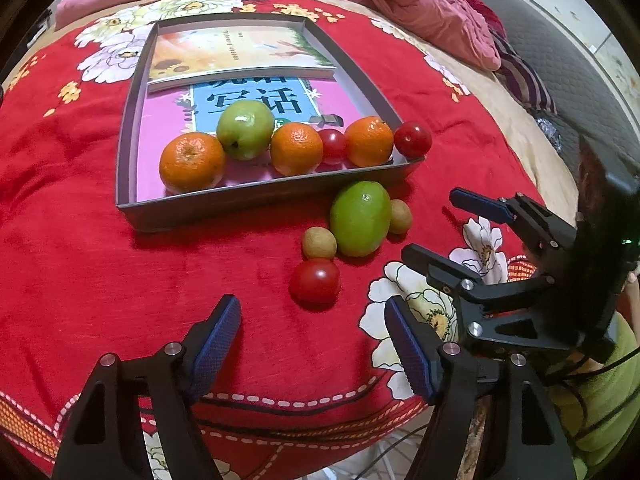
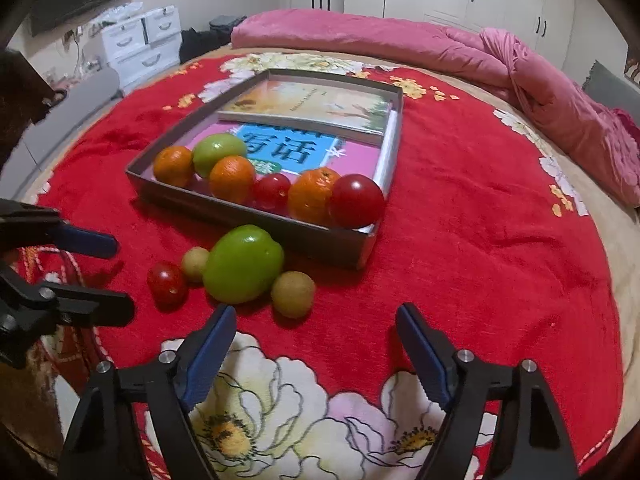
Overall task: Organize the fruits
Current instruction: 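Grasp the red cherry tomato with left tool while right tool grasps a brown fruit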
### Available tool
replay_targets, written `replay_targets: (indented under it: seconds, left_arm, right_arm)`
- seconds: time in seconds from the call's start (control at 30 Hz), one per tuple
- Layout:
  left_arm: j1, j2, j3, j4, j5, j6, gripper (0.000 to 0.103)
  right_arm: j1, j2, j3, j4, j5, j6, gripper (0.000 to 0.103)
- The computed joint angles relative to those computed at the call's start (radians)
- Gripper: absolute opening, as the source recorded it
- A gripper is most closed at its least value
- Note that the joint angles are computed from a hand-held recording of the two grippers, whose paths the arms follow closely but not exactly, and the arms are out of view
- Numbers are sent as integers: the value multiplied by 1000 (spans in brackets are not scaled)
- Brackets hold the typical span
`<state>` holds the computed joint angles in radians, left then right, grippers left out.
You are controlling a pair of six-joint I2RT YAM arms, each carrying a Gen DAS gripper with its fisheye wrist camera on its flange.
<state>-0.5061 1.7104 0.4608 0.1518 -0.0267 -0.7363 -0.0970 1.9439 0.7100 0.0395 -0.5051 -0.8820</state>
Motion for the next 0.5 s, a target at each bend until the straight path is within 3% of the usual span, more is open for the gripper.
replay_targets:
  seconds: [0.5]
  left_arm:
    - [15, 95, 35, 56, 23, 25, 56]
  right_arm:
    - [66, 44, -21, 93, 45, -53, 81]
